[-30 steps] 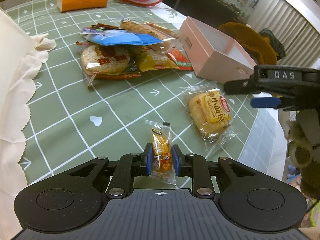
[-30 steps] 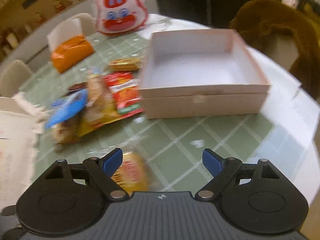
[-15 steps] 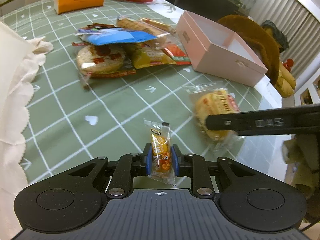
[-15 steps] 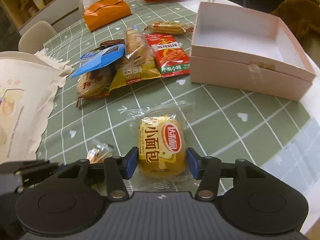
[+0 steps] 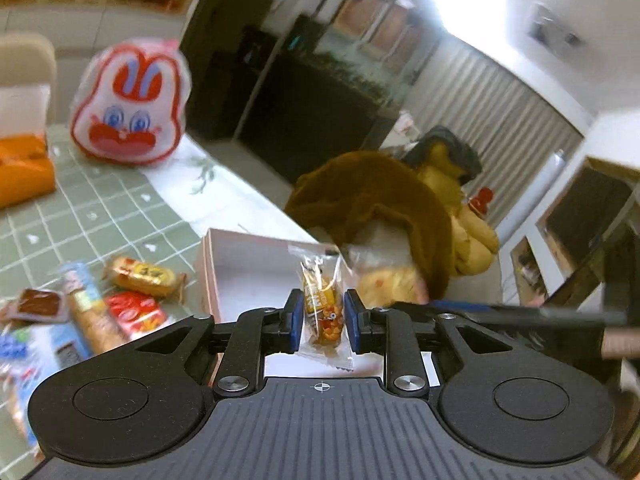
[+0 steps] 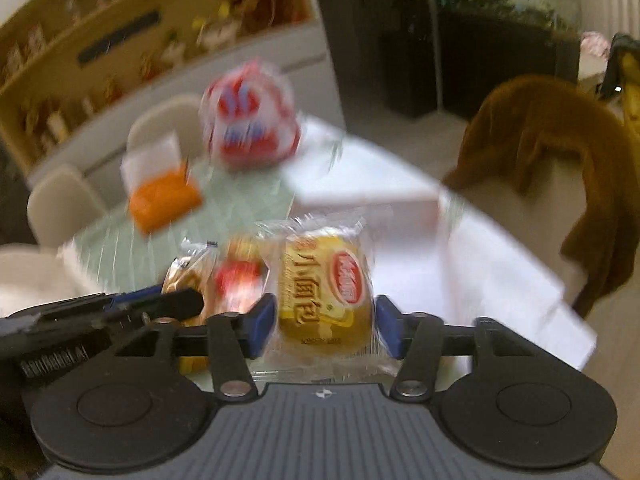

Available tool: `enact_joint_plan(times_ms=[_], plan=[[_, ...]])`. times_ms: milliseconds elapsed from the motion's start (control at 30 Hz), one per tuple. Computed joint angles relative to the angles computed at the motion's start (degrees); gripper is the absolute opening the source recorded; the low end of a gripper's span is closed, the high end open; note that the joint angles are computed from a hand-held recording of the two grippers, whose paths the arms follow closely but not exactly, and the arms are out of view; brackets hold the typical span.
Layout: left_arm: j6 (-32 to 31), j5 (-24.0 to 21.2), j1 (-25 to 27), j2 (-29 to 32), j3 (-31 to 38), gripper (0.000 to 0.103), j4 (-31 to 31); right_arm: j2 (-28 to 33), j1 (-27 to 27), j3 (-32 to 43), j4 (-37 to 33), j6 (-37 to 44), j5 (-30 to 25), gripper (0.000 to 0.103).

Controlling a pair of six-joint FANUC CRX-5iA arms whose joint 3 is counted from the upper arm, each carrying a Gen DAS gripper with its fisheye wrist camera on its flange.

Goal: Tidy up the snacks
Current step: 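Drop the bun into the pink box with the right tool while the left tool drops the candy in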

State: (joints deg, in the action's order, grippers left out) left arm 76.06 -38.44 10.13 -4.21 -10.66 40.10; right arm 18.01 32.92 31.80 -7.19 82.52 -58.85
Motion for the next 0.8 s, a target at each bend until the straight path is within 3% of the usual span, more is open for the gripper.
enact_joint_plan(times_ms=[100, 167, 433, 533, 667, 800], plan=[[10.28, -4.93, 1.2, 5.99, 8.17, 0.028, -9.39, 2.66, -1.62, 3.07, -0.08, -1.0, 0.49, 0.084], [12.07, -6.1, 1.91, 7.99, 9.79, 0.028, -12.28, 2.55, -3.1, 2.37, -2.22, 0.24, 0.76, 0.084], [24.33, -6.5, 3.74, 18.35, 21.46, 0.028, -31.03, 1.91, -4.43, -4.96, -2.63, -2.05, -1.54, 0.084], [23.25, -7.28, 3.58, 24.03, 27.67, 0.028, -34.43, 0.51, -3.94, -8.35, -2.14, -2.7, -1.9, 0.084], [13.48, -14.98, 3.82, 29.15, 32.76, 0.027, -31.61, -1.28, -2.53, -11.98, 0.04, -3.47, -2.14, 0.084], [3.13, -13.28, 4.78, 23.81, 23.2, 0.027, -25.96, -0.91, -1.88, -12.22, -1.88, -2.87, -3.84, 0.084]])
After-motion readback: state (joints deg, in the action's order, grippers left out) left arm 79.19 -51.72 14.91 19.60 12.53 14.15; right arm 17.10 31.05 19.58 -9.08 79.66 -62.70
